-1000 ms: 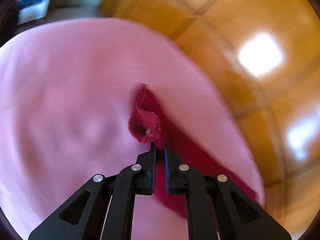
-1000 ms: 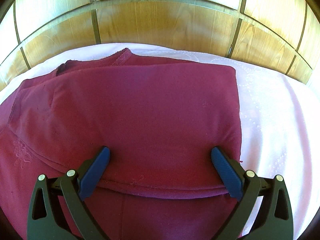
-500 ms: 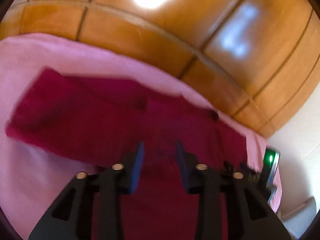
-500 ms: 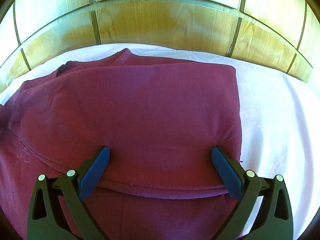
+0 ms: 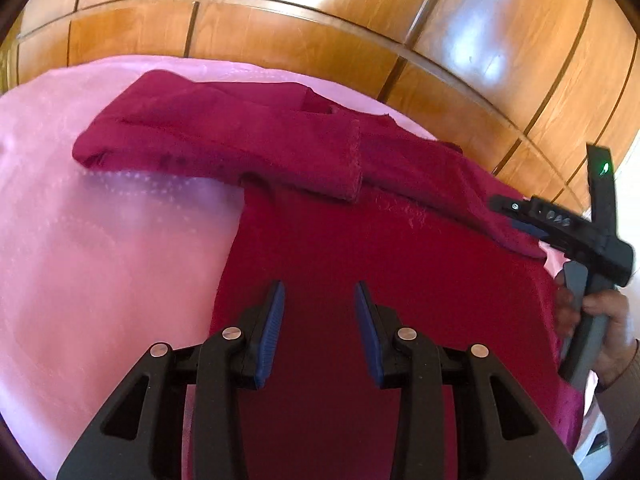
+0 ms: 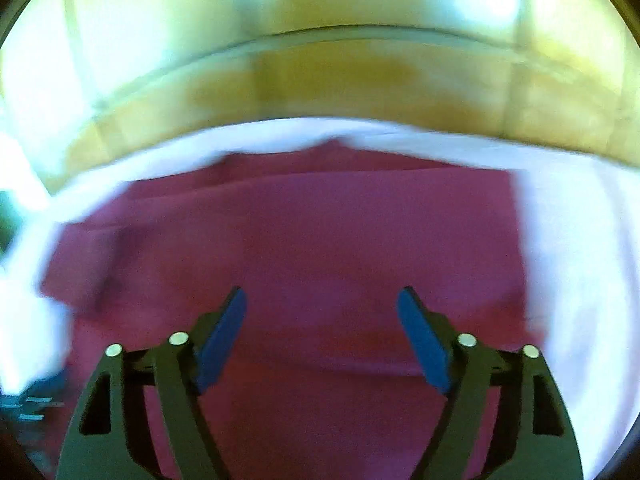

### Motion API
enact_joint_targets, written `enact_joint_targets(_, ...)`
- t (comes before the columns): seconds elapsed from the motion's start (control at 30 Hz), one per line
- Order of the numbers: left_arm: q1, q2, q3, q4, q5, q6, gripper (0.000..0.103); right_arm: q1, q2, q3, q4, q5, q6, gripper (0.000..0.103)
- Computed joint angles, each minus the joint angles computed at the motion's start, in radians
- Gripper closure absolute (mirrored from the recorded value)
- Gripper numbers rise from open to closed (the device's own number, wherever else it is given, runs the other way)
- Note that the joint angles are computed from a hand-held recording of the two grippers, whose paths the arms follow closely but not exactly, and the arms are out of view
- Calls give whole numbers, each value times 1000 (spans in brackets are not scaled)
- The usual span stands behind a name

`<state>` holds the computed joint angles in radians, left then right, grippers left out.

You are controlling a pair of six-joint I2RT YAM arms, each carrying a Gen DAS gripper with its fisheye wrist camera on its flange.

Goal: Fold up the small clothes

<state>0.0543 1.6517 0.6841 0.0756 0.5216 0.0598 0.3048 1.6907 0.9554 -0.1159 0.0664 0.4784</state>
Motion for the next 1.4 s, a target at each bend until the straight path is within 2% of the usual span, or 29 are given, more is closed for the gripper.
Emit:
enact_joint_targets(0.07,9,12,13,-1,11,3,68,43,69,76,1,-116,2,33)
enact_joint_targets(0.17,12,32,-4,46,24,-9,68,87,243,261,-26,-275,54,33)
enact_joint_targets(0.27,24,48,-3,59,56,-22,68,111,382,419,-83,-296,96,37)
enact_joint_targets(0.37,30,51,-10,73,68,-31,68,133,475,557,-152,-275,110,67)
enact_joint_targets(0.4,31,51,-16,82,69,-31,68,141,498,608,-197,-264,111,91)
enact_joint_targets(0.43,33,51,-19,85,71,-31,68,152,504,636,-230,-235,109,96)
enact_joint_targets(0.47,32,50,-21,86,70,-31,68,166,492,644,-243,-198,94,97)
enact_joint_targets(0.67,36,30,-44,90,68,-27,68,198,203,485,-161,5,0,98)
enact_joint_targets(0.83,26,18,-53,91,53,-29,68,109,8,326,-155,105,-42,98)
enact_joint_targets(0.9,24,15,-55,89,50,-29,68,55,-57,234,-155,130,-15,98)
enact_joint_targets(1.03,9,29,-37,89,30,-33,68,-93,-119,49,-123,114,49,98)
enact_joint_targets(1.1,2,27,-36,87,17,-31,68,-176,-99,-7,-95,62,67,98)
enact_joint_targets(1.23,-16,21,-33,79,-9,-33,68,-234,-59,-101,-26,28,92,98)
enact_joint_targets(1.3,-23,11,-14,34,-27,-27,68,-229,-64,-133,19,33,99,98)
enact_joint_targets(1.4,-31,-11,38,-77,-52,-1,68,-238,-78,-121,-5,22,88,97)
